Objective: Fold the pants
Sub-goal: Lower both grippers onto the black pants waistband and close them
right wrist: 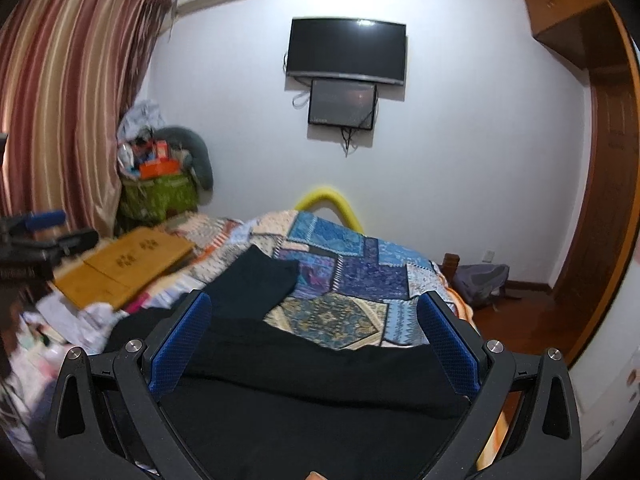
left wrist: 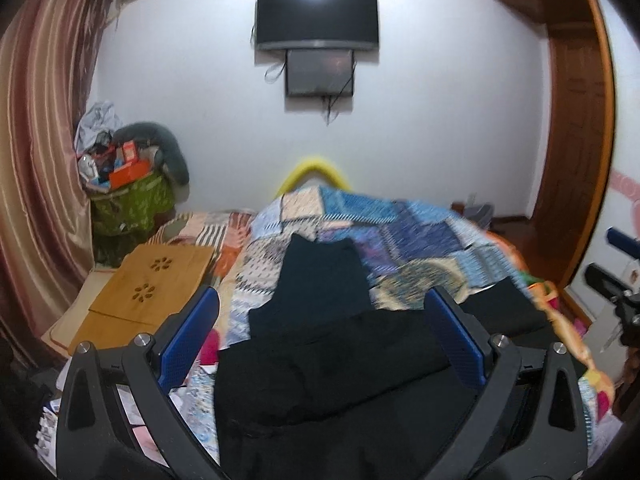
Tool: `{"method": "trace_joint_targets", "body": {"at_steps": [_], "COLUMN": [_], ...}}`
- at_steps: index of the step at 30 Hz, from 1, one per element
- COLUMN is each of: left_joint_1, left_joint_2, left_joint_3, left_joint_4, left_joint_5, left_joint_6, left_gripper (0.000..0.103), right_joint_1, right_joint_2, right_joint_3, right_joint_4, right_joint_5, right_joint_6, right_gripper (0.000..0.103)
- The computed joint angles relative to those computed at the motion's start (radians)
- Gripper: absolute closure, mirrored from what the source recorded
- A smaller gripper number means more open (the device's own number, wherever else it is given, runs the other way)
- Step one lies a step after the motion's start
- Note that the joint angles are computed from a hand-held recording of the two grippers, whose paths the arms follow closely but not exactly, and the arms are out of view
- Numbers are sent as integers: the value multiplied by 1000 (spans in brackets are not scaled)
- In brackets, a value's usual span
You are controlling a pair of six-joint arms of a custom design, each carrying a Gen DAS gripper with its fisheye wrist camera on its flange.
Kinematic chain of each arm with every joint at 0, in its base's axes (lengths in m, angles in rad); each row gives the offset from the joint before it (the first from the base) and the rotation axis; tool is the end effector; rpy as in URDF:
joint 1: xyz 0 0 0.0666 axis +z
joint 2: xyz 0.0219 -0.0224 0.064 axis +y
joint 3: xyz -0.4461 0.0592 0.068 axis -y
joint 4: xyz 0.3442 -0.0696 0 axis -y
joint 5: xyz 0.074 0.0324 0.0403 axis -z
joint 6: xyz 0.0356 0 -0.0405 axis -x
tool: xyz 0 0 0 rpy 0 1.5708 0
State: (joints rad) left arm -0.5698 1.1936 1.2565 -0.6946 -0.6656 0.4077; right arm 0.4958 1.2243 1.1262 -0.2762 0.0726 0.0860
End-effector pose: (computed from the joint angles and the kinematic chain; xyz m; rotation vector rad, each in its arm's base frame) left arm 0.3034 -0.1688 0.5316 -0.1901 2.0478 0.1356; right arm 0.3346 0.1776 0.4993 -0.5127 1.8807 0.2010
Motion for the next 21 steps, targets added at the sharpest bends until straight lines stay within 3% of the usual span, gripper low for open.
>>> {"method": "trace_joint_targets", "body": {"at_steps": [6, 13, 15, 21], "left_joint_1": [275, 427, 464, 545], "left_joint_2": [94, 229, 272, 380], "left_joint_3": [9, 2, 3, -5], "left_joint_4": [-29, -53, -80, -123], "left_joint_5": [280, 360, 416, 570], "left_joint_6": [-10, -61, -61, -18], "left_gripper": [0, 3, 11, 19], "right_joint_1": [-71, -117, -127, -143], "right_joint_2": [125, 288, 346, 484], "right_joint_3": [69, 196, 244, 385], "right_joint_4": [-60, -215, -279, -472], "right_joint_5": [-100, -165, -192, -257], "right_joint_6": [41, 93, 104, 163], "right_gripper": [1, 1, 1, 1]}}
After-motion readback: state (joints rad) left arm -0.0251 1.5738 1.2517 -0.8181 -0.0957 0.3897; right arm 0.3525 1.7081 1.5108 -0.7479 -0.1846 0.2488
